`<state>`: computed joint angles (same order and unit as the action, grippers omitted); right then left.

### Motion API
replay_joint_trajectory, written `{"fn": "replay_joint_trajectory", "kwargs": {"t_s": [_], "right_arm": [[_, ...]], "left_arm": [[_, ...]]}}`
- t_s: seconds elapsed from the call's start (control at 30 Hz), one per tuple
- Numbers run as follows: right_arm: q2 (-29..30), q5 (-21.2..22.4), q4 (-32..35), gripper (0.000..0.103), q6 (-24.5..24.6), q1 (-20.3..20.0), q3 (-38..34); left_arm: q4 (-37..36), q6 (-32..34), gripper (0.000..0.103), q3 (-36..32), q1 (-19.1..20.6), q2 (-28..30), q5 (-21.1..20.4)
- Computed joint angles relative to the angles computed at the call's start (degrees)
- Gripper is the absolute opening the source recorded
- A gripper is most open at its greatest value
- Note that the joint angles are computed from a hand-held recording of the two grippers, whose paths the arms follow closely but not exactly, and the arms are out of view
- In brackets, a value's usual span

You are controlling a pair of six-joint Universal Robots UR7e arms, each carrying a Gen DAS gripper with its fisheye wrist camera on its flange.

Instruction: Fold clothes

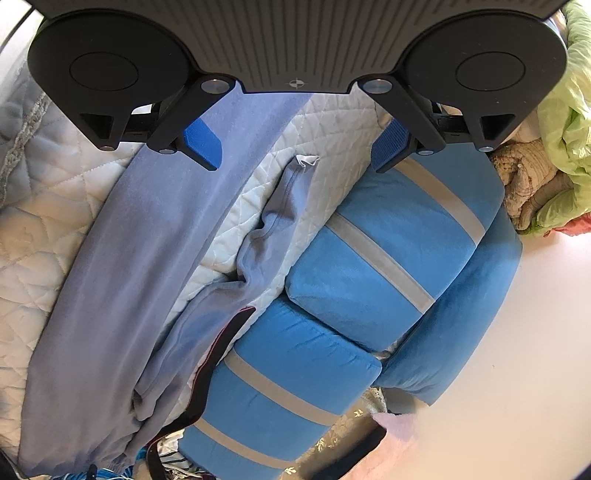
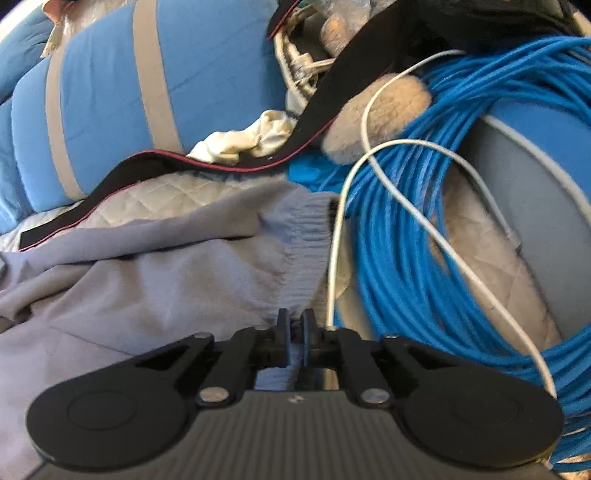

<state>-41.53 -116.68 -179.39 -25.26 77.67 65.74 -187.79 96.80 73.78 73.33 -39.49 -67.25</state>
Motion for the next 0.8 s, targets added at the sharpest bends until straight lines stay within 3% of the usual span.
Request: {"fn": "replay_joint_trajectory", "kwargs": {"t_s": [0.03,0.1,0.23,0.3,0.33,0.43,0.57,0.8], "right_arm": [[0.2,-0.5,-0.9,0.007,-0.2,0.0,-0.1],[0.8,-2.2,-2.1,0.029,0.7,0.1,-0.7],[1.0,-4.1,-3.6,0.047,-2.0,1.5,-0.4],[0.9,-4.2,-5.9,0.078,-6.1,2.7,0.6],[0.8,-3.8,-7.1,0.084,-7.8,3.1,1.1],[0.2,-1.9,-9.3,0.088,-10.5,4.4,2.2],[0.1,-0.4,-9.6,0.102,-11.7,6.1,1.9],[-0.1,-2.2,-11.7,0.103,-16.0,8.1,2.6]], "left_arm": [[0.0,0.0,0.088,-0.1,0.0,0.0,0.1],[0.2,-1.3,0.088,-0.6,-0.1,0.2,0.8],[2.3,-6.8,0.088,-1.0,-0.6,-0.4,0.9],[2.6,-8.0,0.088,-1.3,-0.7,-0.4,0.3],[2.7,-8.4,0.088,-1.5,-0.8,-0.3,0.1],[3.3,-8.8,0.088,-2.3,-1.2,0.1,-0.8],[4.3,-9.5,0.088,-3.8,-1.8,0.9,-2.5],[6.8,-19.6,0.088,-6.8,-3.0,2.3,-3.7]]}}
